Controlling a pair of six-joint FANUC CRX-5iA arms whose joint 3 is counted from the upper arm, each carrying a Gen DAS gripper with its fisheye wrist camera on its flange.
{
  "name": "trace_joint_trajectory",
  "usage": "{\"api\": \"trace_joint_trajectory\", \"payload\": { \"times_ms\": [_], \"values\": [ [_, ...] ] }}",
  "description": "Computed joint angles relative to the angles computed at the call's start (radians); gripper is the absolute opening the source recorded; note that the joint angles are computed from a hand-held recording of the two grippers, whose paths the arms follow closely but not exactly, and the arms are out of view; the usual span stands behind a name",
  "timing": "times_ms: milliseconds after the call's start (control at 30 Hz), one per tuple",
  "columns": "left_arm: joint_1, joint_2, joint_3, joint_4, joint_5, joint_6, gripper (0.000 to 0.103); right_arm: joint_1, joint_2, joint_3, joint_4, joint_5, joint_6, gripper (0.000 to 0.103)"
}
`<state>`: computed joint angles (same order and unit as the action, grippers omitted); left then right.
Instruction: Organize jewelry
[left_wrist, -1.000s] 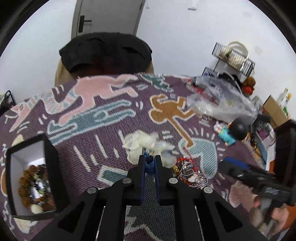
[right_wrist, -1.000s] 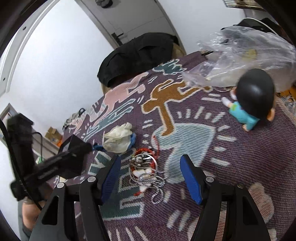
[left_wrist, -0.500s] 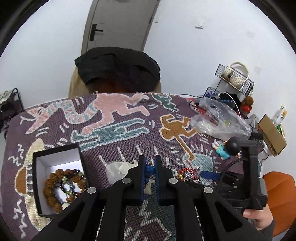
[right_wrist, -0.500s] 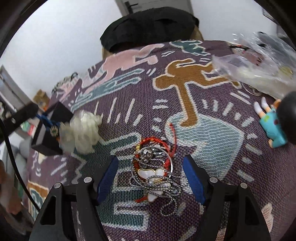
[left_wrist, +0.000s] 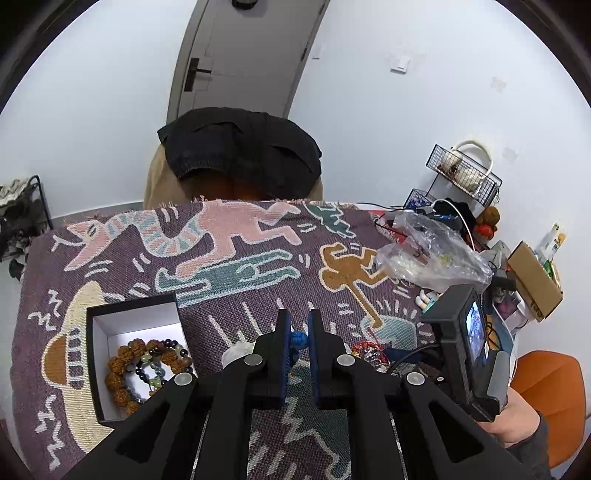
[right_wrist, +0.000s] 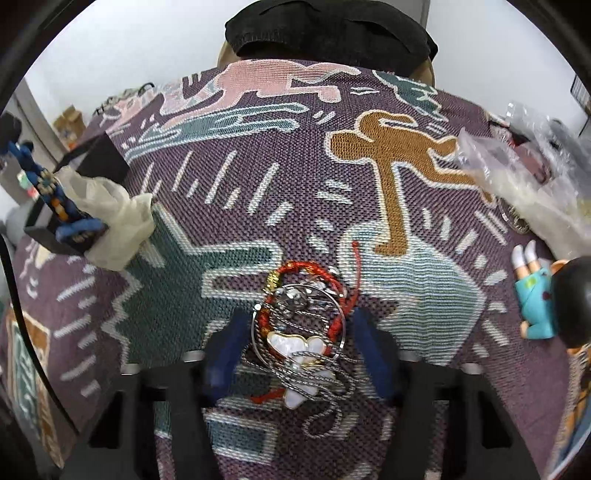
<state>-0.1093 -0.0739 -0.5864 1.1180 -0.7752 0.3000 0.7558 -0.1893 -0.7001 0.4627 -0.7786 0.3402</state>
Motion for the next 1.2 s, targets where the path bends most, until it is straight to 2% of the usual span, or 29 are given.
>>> {"api": "trace_joint_trajectory", "payload": {
  "times_ms": [200,333,567,1000,1200],
  "values": [
    [0.014,-0.013,-0.003,0.001,-0.010,0.003,0.009,0.021,-0.101,-0.078,0.099,0.039,-0.135,0.051],
    [0.021,-0.022,-0.005,0.001,-0.014,0.003,0.009,0.040,-0.187,-0.133,0.210,0.059,-0.251,0.051],
    [0.031,-0.034,-0.007,0.007,-0.020,0.005,0.009,0.064,-0.277,-0.160,0.336,0.047,-0.356,0.051],
    [0.086,-0.057,0.006,0.019,-0.032,0.004,0.009,0.110,-0.291,-0.129,0.452,0.045,-0.410,0.051],
    [0.126,-0.057,0.020,0.036,-0.095,-0.007,0.009,0.096,-0.266,-0.119,0.480,0.099,-0.429,0.051]
  ]
}}
